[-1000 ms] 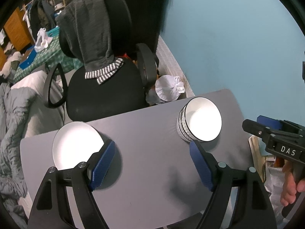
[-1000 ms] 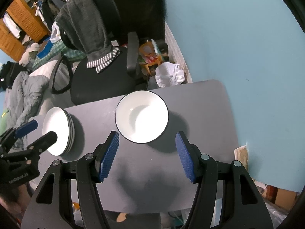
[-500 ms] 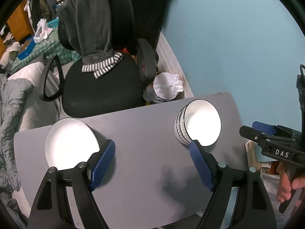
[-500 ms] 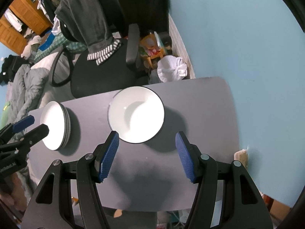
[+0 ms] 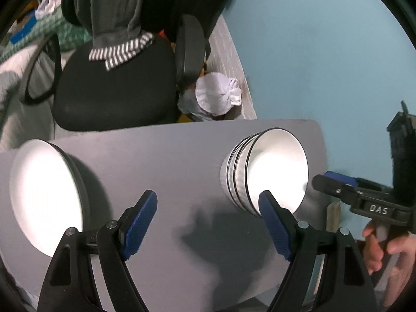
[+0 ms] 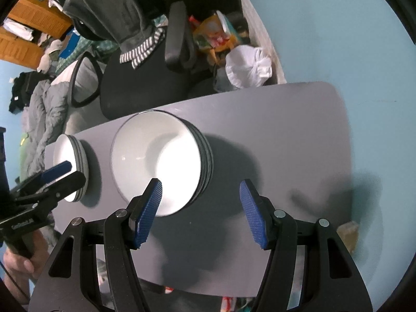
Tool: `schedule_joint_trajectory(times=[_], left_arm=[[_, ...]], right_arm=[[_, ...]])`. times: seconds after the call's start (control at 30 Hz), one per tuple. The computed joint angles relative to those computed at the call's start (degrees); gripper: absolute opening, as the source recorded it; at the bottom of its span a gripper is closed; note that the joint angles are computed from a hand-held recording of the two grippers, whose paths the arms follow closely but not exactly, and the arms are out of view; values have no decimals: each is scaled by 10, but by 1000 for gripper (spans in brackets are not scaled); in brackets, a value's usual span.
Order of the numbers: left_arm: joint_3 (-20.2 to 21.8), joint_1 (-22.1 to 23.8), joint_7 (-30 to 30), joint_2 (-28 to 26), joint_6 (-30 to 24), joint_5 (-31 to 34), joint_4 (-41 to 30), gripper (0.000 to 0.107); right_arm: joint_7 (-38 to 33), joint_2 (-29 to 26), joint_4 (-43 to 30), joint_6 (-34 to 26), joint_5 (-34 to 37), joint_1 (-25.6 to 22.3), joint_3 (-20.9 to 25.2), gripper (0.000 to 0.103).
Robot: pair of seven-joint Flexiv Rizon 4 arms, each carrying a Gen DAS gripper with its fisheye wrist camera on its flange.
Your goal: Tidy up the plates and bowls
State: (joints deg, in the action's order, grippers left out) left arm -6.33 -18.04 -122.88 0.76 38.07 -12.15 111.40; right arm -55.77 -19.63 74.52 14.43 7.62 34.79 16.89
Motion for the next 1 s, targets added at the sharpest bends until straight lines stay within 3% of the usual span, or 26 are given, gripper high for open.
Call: schedule_joint_trajectory(times=[0.53,0.93,1.0], left_arm=[[-9,-8,15,-99,-7,-19,-52,82],[-8,-11,19,-119,17,-49,-43,81],[-9,-10,22,-121,22,-56,-40,77]], right_arm=[[-78,-48,-4,20,77,-38,8,61],[-109,-73,-31,-8,94,-40,11,61],[-112,-75,-34,-11,96,-40,11,61]])
